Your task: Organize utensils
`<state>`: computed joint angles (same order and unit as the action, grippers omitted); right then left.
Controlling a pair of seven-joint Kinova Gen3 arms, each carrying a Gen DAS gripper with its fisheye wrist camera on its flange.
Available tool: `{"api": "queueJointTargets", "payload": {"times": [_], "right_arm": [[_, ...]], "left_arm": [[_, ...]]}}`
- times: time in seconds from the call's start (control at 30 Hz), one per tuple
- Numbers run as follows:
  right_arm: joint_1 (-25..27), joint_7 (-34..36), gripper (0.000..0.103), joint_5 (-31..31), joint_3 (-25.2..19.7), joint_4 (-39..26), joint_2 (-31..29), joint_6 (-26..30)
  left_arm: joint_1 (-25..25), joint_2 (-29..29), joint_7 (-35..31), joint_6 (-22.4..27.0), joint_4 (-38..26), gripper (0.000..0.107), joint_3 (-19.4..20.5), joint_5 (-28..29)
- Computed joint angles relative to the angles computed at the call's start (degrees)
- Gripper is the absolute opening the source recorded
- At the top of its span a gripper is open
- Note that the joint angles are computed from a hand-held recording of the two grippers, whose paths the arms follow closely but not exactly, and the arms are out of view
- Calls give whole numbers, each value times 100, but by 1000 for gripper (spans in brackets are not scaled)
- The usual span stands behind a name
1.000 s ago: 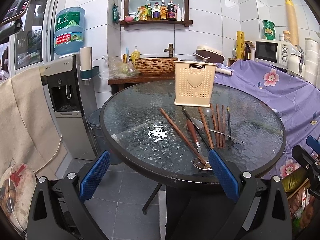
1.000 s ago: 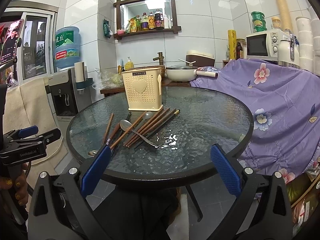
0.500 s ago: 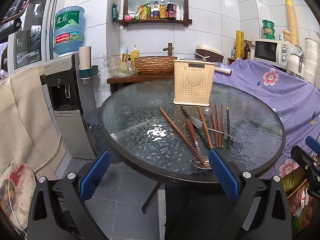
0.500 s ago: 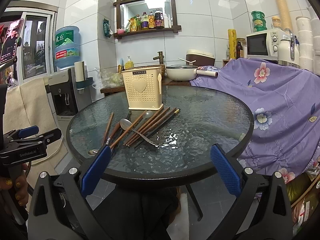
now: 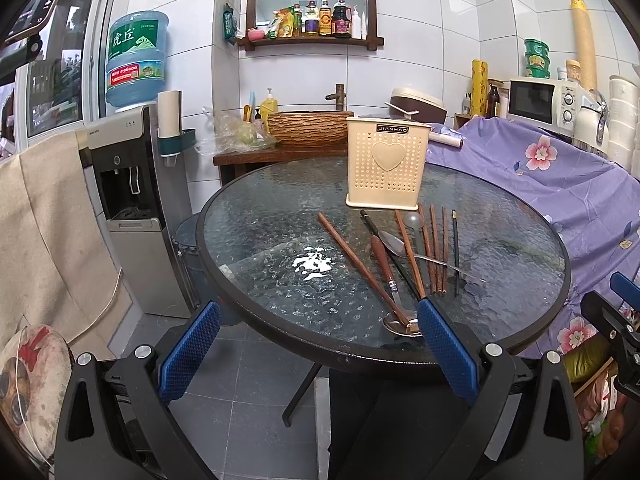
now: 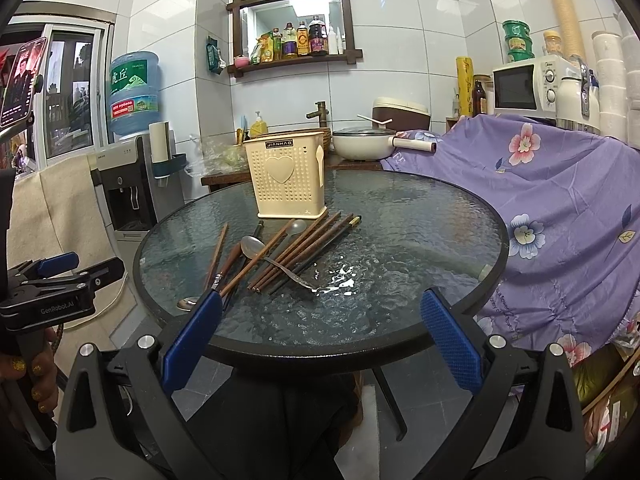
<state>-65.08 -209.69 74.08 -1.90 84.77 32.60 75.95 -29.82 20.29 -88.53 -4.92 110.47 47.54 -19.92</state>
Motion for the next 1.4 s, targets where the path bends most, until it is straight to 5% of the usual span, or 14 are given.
{"api": "queueJointTargets", "payload": {"times": [0.23, 0.43, 0.77, 1.0, 1.13, 1.23, 1.4], "right_arm": [[7, 12, 98, 21, -12, 19, 21, -54], [79, 109, 98, -50, -18, 12, -10, -196], [1049, 1096, 98, -933, -48, -53, -358, -1633], [1573, 2454, 76, -1917, 213, -724, -259, -1872], [2375, 3298, 60, -2849, -6, -1198, -149, -2379], [2964, 3938, 52, -3536, -258, -1974, 190, -2220], [3111, 4937, 41, -4478, 215, -3302, 866, -1696]], "left_arm": [[115, 4, 25, -13, 40, 97, -96, 17], [16, 237, -206, 490, -290, 97, 136, 207], [1216, 735, -679, 1950, -1800, 90, -999, 746], [1774, 1416, -1242, 3200, -3327, 82, -1213, 1084], [2337, 1823, -1413, 4002, -4322, 75, -1643, 1200], [2632, 2196, -1447, 4538, -5118, 69, -1831, 1326], [3191, 2751, -1475, 5406, -6445, 63, -2311, 1471]]}}
